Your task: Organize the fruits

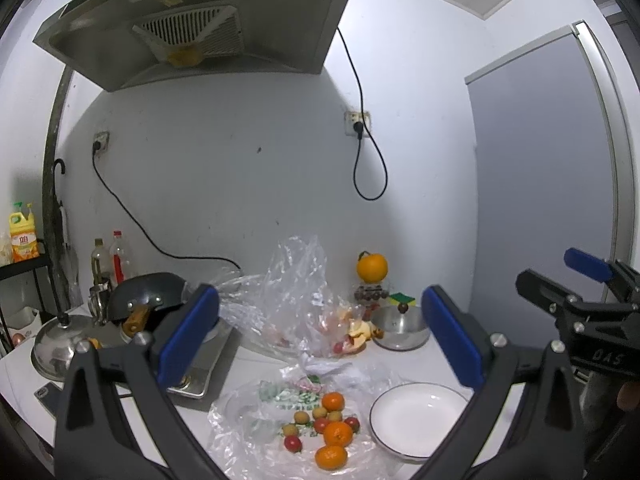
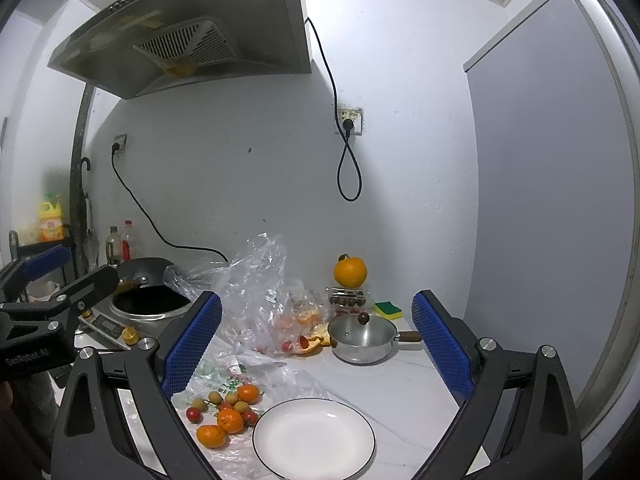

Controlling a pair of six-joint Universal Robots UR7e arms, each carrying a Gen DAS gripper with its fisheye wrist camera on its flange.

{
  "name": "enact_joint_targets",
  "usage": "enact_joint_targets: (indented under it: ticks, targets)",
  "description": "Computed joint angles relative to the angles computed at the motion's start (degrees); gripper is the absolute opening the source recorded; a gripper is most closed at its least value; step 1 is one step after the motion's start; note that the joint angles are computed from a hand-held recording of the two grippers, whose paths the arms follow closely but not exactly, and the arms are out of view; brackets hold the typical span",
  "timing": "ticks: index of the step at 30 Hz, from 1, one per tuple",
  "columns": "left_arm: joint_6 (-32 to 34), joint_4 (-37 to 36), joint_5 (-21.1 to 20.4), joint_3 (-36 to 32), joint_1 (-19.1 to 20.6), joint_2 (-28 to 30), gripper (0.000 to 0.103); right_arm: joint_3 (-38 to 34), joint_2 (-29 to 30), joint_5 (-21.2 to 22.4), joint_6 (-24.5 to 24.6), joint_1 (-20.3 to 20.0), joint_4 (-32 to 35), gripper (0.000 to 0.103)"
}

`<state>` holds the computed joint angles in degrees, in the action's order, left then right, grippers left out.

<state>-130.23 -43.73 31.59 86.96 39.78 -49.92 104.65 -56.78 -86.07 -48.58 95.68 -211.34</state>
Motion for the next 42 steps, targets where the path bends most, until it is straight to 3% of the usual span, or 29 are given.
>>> enact_joint_targets:
  ticks: [21,32,42]
  targets:
    - [-0.18,1.91,1.00,-1.34,1.60,-0.16,0.102,-2.95,2.17,-2.84,0.34,0.84,1.32,0.098]
    - [-4.31,7.47,2.64,-3.80,2.69,0.40,0.102,-4.77,3.47,-4.11,0.13,1.11,2.00,0.098]
    - [-4.58,7.70,2.83,-4.33,2.87,0.90,0.102,-5.29,3.87,-4.48,-0.34,1.24,1.81,0.098]
